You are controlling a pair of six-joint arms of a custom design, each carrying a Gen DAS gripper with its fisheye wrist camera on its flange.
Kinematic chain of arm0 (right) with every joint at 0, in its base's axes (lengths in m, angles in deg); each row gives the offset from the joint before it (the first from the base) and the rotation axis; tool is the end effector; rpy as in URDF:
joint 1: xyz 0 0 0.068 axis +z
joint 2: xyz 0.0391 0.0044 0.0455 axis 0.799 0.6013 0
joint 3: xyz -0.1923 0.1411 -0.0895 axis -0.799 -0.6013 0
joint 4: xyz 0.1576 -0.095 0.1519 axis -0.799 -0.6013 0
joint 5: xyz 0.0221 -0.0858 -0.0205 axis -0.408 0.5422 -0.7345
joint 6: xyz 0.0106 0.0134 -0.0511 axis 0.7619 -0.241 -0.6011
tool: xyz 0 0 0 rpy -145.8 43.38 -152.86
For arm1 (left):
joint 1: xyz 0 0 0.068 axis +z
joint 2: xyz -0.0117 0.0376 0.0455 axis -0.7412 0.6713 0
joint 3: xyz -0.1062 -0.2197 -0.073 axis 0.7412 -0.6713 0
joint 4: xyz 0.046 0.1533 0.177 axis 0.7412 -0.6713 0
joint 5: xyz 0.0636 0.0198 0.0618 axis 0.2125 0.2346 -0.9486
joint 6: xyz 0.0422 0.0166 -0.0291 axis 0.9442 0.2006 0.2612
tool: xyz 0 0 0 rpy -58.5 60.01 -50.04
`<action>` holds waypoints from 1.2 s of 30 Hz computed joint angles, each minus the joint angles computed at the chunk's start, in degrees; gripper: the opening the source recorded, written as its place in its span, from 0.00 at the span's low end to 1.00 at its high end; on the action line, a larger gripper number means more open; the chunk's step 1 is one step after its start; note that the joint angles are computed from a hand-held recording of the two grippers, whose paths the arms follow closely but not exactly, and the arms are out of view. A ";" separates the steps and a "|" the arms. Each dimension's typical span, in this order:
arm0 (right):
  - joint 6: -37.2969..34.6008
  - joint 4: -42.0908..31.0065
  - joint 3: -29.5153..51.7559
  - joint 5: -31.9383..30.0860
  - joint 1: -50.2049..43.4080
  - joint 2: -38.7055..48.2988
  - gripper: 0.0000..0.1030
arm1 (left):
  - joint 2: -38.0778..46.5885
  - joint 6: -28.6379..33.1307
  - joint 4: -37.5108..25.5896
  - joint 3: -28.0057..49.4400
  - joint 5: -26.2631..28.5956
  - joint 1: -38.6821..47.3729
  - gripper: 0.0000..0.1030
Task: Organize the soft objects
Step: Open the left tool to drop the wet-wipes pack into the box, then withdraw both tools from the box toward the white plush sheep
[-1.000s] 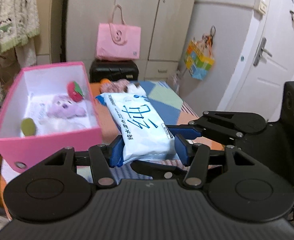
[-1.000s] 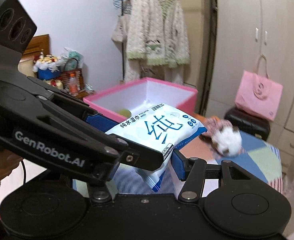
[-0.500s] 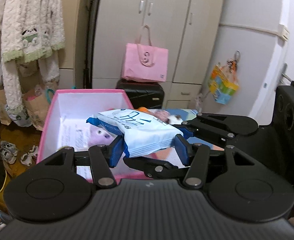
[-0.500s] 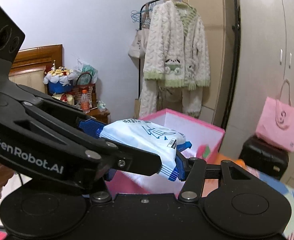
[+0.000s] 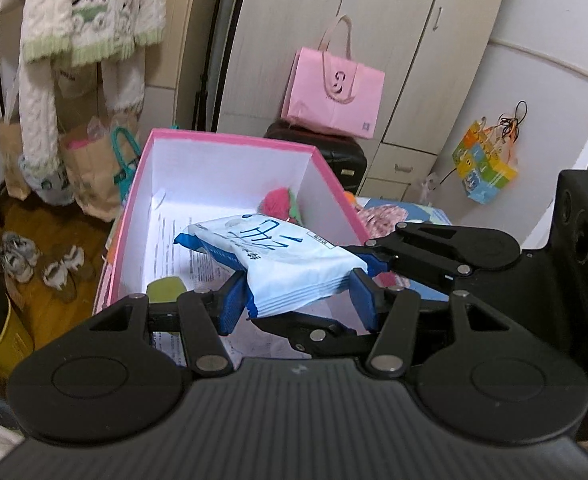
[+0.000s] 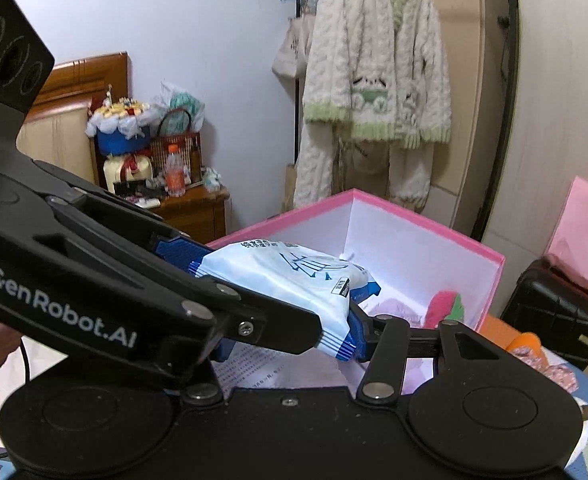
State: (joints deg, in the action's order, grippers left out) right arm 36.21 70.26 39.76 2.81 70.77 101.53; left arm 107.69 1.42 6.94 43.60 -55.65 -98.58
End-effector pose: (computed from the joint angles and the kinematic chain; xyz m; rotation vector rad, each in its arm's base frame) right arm 0.2625 0.0996 0.2168 -0.8841 1.9516 0.4684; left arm 0.2173 -0.2455 0.2391 0.0970 2.2233 -0.4238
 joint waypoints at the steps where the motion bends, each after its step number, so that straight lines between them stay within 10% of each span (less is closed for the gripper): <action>1: -0.13 -0.26 0.56 0.26 0.18 0.89 0.56 | -0.03 0.19 0.36 -0.57 0.84 0.51 0.51; 12: -3.45 -8.98 5.98 0.11 0.95 6.15 0.56 | 0.18 0.68 -7.66 1.77 3.26 2.14 0.53; 36: -12.39 -37.93 11.78 -12.05 -12.07 -12.96 0.62 | -5.74 -4.62 -29.81 15.43 -17.04 -17.38 0.68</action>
State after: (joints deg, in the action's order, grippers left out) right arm 23.82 32.33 51.54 -9.24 58.70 88.57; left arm 101.95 -3.20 -22.87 59.03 -72.69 -115.96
